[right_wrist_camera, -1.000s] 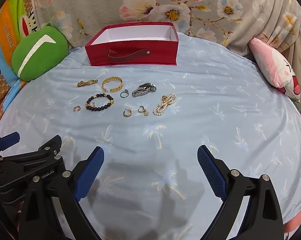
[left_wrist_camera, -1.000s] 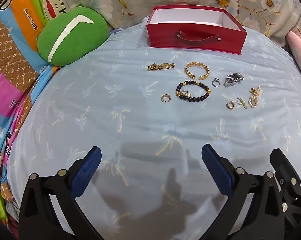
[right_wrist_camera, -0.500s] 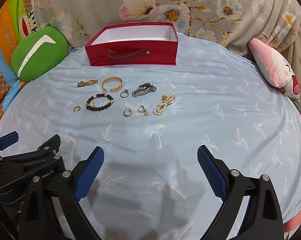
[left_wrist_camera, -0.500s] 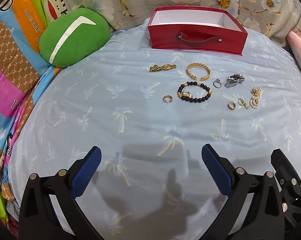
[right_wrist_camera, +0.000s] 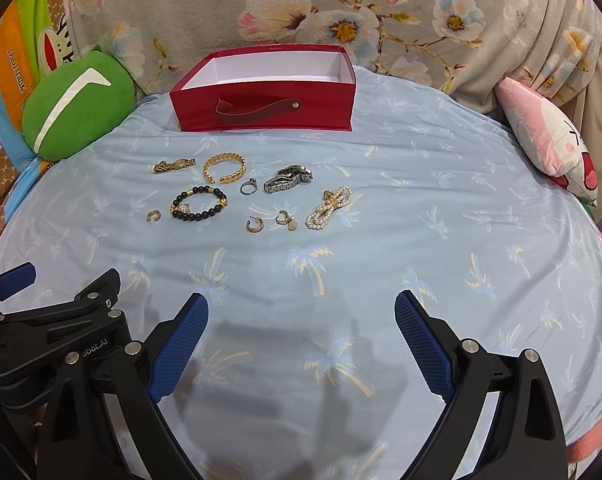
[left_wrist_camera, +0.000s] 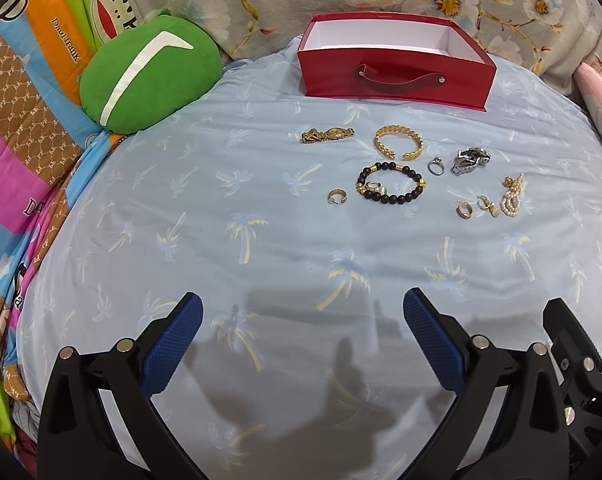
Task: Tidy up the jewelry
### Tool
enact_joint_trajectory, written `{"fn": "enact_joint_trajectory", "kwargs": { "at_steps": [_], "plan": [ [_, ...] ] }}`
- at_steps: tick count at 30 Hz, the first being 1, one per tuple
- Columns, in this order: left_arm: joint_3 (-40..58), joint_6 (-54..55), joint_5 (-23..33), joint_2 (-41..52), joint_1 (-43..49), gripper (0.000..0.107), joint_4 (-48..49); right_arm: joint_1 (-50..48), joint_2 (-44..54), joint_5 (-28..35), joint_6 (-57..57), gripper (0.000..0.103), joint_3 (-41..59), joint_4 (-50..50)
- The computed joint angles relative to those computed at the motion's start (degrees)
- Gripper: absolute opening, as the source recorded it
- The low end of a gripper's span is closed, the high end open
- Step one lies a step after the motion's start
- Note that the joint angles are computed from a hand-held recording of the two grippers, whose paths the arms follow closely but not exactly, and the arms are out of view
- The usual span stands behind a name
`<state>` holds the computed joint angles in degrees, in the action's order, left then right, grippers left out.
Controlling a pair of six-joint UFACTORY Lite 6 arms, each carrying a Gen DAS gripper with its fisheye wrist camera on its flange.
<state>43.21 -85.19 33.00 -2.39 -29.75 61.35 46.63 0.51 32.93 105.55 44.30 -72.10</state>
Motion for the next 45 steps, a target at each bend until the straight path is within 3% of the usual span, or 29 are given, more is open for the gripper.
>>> {"fn": "enact_joint_trajectory", "kwargs": {
  "at_steps": [45],
  "plan": [
    [-1.6, -0.5, -0.6, -1.4, 0.8, 0.098, 1.0, 0.7, 0.2, 1.6, -0.3, 0.093, 0.5, 0.5]
  ]
}}
